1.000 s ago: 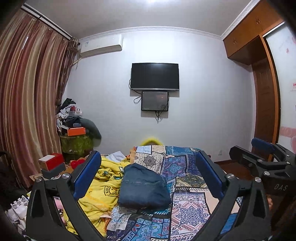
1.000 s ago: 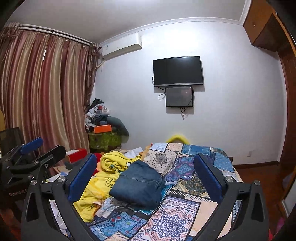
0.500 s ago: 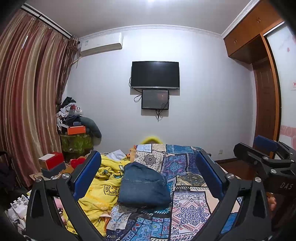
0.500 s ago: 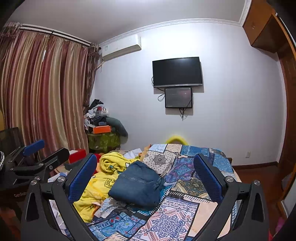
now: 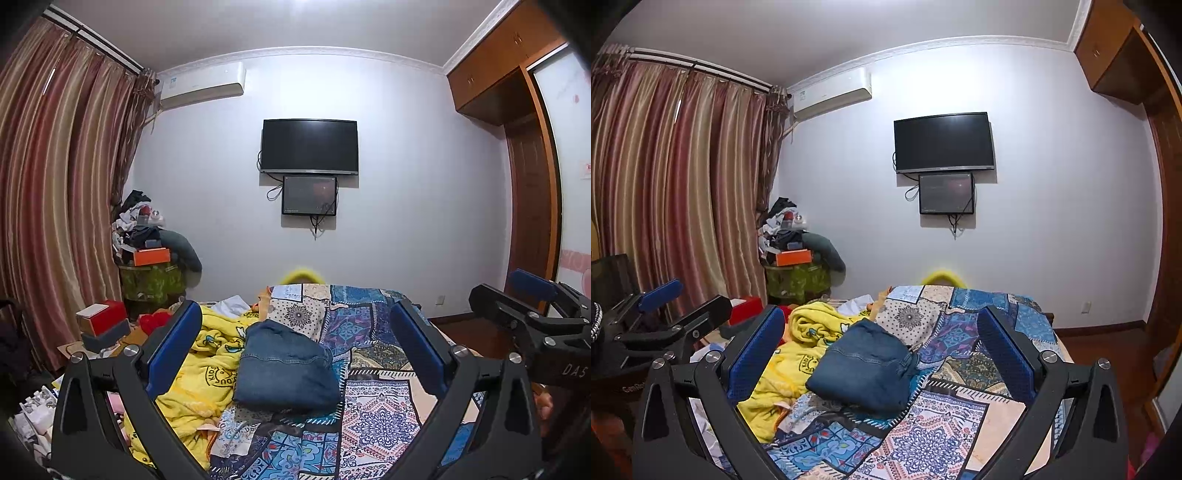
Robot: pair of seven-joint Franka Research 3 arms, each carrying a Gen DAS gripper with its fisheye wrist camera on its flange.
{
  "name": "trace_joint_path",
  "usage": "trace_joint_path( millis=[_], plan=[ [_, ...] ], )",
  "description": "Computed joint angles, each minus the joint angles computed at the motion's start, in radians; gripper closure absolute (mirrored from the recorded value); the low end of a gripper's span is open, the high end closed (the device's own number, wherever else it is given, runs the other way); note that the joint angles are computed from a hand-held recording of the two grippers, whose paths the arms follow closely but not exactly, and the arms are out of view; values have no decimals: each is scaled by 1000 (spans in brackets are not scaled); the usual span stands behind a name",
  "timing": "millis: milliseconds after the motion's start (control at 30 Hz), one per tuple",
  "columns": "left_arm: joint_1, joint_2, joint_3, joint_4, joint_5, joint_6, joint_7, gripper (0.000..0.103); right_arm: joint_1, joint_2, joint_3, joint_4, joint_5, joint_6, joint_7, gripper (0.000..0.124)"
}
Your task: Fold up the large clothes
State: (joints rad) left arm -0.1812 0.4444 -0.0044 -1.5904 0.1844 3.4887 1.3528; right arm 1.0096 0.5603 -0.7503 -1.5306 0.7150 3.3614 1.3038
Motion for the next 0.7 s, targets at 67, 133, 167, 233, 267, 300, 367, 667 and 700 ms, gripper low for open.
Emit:
trace_joint_path(
  millis=[67,133,167,233,267,300,367,667,700],
  plan=[
    [-1,0,1,0,-2,0,1,1,5,1,-6,-1,2,-4,3,21],
    [-4,-1,2,-2,-5,1,2,1,10,3,-14,-3,0,-8,9,21],
    [1,1,-2,1,-1,0,1,1,12,3,-17,-4,-2,-9,13,21],
    [1,0,-2,1,-1,-2,0,1,12,2,-19,-5,-8,-11,23,21],
    [6,4,-8,7,3,-6,-3,1,11,2,-19,-7,-11,-9,27,21],
    [7,6,-9,10,5,-7,-4,1,13,3,-23,-6,-11,-11,30,21],
    [8,8,-11,12,8,-9,-9,1,13,3,-24,-7,-18,-13,38,21],
    [92,21,-104,34,110,-40,-79,1,-3,-1,-14,-8,-52,-19,72,21],
    [96,22,-108,39,118,-46,-87,1,0,0,-17,-9,-54,-19,75,21]
  ],
)
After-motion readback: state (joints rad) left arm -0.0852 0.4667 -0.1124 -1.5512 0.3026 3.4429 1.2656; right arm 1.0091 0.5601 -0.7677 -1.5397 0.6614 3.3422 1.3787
